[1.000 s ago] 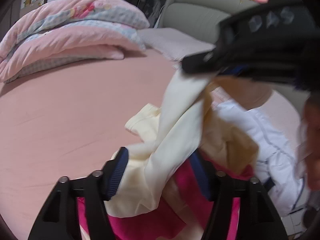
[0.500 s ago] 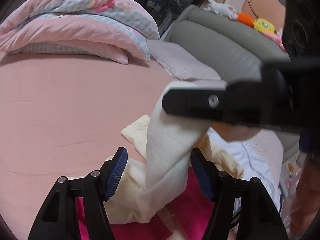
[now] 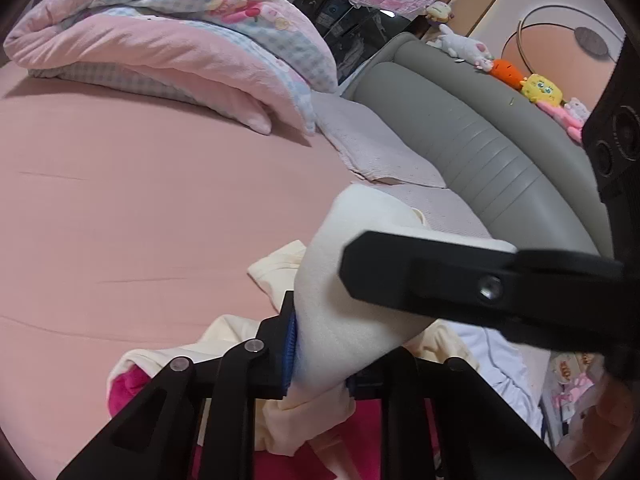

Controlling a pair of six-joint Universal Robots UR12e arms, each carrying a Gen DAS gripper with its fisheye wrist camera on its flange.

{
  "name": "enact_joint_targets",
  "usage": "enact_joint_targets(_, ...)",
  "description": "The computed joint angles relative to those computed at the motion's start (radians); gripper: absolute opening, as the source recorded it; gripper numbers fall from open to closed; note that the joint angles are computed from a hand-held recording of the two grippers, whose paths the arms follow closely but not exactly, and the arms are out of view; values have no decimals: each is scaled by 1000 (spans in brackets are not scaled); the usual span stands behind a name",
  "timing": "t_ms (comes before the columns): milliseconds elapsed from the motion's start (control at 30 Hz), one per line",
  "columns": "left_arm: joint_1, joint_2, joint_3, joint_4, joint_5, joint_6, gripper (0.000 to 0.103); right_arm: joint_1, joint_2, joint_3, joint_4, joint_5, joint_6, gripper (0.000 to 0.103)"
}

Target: Fold clothes

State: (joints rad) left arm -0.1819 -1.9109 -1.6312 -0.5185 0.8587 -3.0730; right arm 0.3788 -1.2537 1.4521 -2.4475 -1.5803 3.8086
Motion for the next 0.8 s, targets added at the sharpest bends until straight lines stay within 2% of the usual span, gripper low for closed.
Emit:
enact_joint_targets(67,-2,5,0,-15,26,16,15,-1,-2,2,1,4,-3,10)
enact_joint_targets(167,0,6,-1,-17,37,11,15,-3,-14,14,-7,1,12,40)
enact_joint_targets(233,2,6,-2,-19,40,8,15,-5,-23,23,-11,3,17,47)
enact_joint_targets(467,4,15,-6,-28,74,18,15,-11,-75,74,4,-21,46,50)
enact_joint_targets(633,7,12,-1,-43,93,15,15,-9,-116,112,38,-116,71,57)
enact_joint_targets(733,9,12,1,-47,106,11,15,-1,-128,116,106,-207,70,60)
enact_joint_targets(800,10,12,3,-51,109,9,15,-2,-134,121,143,-226,67,61)
